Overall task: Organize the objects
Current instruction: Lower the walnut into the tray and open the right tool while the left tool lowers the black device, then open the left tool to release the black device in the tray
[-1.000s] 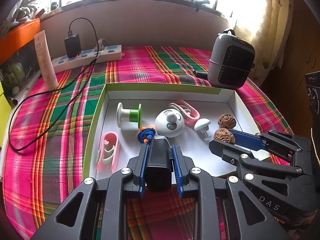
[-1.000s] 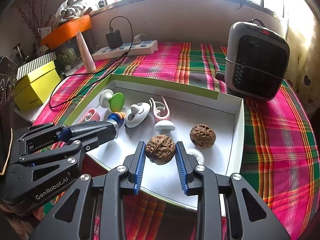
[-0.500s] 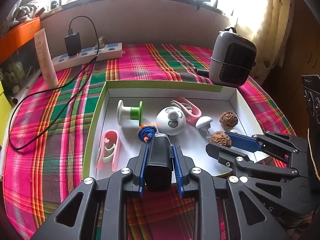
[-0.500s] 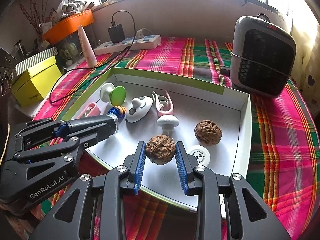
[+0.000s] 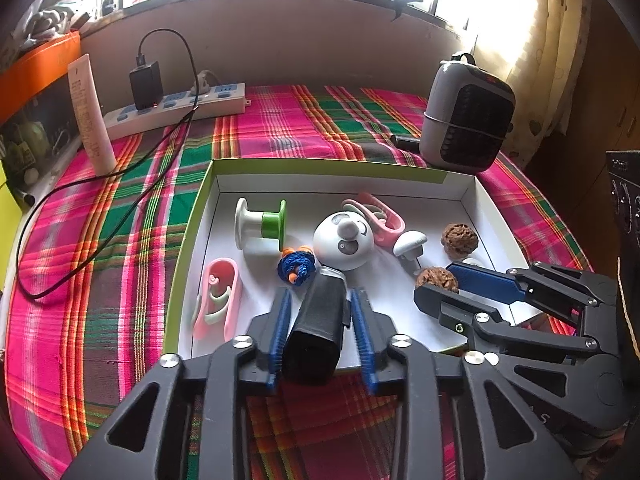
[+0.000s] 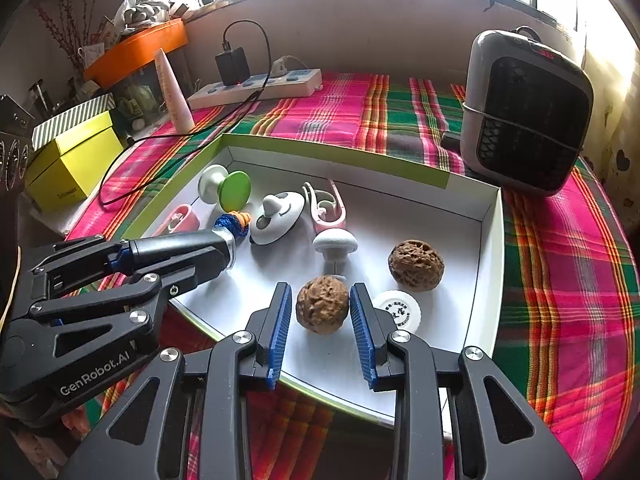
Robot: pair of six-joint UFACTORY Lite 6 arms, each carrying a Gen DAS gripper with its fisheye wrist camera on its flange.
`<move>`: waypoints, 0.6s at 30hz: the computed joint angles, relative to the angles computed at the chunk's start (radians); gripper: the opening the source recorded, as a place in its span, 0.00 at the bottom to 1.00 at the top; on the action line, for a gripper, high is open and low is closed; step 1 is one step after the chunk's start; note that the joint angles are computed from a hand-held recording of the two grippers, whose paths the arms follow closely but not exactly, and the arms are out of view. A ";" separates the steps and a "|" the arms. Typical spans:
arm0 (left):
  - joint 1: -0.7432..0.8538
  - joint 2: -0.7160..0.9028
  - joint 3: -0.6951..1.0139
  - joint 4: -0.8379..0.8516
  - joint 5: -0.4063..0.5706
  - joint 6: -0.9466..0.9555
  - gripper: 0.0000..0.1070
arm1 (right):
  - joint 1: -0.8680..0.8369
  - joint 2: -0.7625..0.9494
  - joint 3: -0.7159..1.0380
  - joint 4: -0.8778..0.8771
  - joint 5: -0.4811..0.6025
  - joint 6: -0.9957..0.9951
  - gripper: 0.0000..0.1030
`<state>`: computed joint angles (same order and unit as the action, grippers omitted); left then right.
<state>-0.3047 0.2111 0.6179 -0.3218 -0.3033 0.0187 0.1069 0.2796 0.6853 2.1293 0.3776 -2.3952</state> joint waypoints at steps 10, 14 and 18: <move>-0.010 -0.014 -0.025 0.005 -0.021 -0.010 0.33 | -0.011 -0.008 -0.016 0.024 0.010 -0.021 0.39; -0.010 -0.008 -0.023 -0.059 -0.027 0.048 0.28 | -0.020 -0.003 -0.011 -0.005 0.016 0.008 0.39; -0.009 0.001 -0.012 -0.068 -0.028 0.064 0.21 | -0.018 0.001 -0.007 -0.002 0.014 0.003 0.39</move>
<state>-0.3134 0.2125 0.6057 -0.3903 -0.3315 0.0830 0.0889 0.2801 0.6779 2.1276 0.3918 -2.3918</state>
